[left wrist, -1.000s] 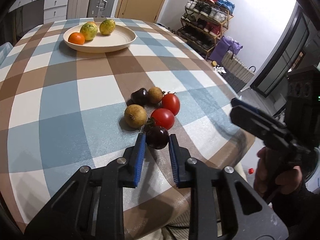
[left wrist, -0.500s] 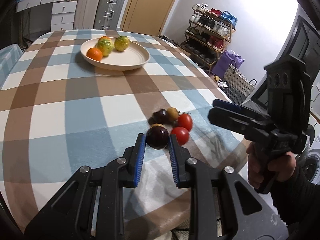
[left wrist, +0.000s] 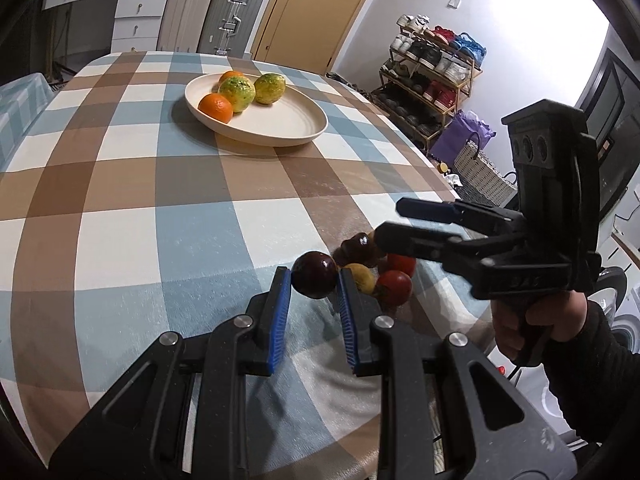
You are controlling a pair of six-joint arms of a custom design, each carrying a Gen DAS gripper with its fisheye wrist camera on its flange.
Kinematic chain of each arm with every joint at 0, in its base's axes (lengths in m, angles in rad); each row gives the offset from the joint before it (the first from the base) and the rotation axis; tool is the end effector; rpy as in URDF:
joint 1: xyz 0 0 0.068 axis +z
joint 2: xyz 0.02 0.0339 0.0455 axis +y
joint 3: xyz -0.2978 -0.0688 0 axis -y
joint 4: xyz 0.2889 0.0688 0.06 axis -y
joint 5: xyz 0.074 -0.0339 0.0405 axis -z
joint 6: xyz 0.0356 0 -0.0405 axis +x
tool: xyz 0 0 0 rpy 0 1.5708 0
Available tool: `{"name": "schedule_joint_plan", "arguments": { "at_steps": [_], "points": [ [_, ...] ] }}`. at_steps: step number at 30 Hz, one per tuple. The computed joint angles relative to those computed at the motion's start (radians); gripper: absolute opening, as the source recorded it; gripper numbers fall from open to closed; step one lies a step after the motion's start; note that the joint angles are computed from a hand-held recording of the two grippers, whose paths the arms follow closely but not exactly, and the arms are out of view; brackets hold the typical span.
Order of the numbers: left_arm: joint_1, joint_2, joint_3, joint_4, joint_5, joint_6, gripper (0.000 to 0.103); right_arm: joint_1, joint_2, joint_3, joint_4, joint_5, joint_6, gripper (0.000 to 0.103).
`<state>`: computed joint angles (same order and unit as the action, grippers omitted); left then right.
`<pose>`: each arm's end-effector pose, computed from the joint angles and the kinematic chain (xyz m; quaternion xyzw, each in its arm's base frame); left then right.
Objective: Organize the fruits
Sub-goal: 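Grasp a dark plum with the left tool while the right tool grasps another plum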
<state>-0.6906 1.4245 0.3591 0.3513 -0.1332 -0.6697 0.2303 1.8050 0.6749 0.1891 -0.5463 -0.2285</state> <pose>0.1969 -0.1566 0.1128 -0.0182 0.9079 -0.2136 0.3603 0.3152 0.0929 0.0831 -0.2896 0.8726 0.2568 0.2980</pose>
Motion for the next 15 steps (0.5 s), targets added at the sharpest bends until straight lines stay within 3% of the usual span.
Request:
{"name": "schedule_joint_plan", "arguments": {
  "at_steps": [2, 9, 15],
  "points": [
    [0.012, 0.009, -0.001, 0.014, 0.011, 0.002, 0.021, 0.022, 0.008, 0.017, -0.026, 0.037, -0.019, 0.078],
    [0.031, 0.010, -0.020, 0.045, 0.030, 0.001, 0.021, 0.097, 0.022, 0.083, -0.144, 0.146, -0.121, 0.051],
    [0.040, -0.009, -0.038, 0.052, 0.032, -0.001, 0.021, 0.160, 0.033, 0.126, -0.218, 0.271, -0.180, 0.042]
  ]
}}
